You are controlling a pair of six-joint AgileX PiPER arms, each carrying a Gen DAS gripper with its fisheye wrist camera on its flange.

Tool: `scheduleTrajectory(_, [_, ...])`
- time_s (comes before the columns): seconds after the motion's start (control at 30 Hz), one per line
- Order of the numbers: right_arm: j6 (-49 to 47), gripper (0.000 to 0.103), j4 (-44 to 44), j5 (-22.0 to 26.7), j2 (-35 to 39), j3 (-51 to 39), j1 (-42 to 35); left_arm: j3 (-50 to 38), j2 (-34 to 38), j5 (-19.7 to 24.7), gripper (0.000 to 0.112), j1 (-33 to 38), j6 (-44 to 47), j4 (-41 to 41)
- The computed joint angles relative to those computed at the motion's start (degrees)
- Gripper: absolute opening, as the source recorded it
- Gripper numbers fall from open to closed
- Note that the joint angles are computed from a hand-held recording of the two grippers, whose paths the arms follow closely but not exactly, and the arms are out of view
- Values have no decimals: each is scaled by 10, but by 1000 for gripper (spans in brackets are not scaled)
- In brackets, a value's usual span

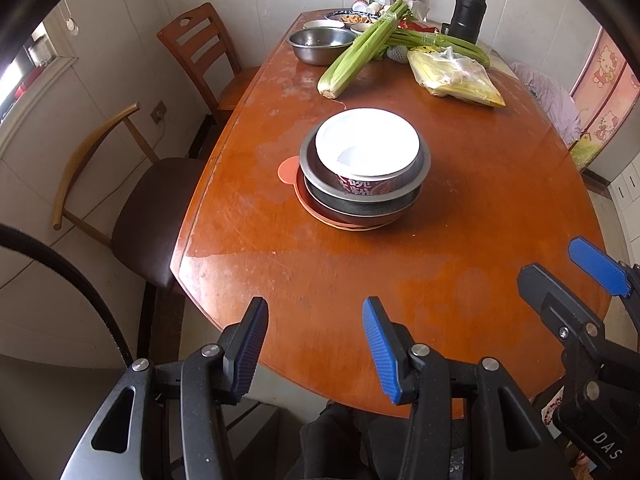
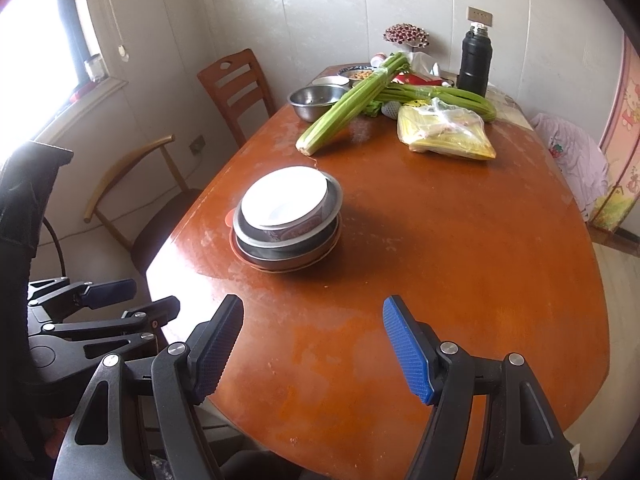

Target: Organize plates and bowls

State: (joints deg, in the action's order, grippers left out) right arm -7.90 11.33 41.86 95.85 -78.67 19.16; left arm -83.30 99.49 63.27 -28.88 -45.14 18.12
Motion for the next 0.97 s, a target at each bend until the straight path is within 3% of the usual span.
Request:
scheduleTrajectory(0.73, [16,74,-14,13,34,-35,-3,-33,39,10,49,8,10,19])
scheduleTrajectory(0.97, [14,74,-12,19,64,-59,-10,-47,59,-15,53,46,15,36])
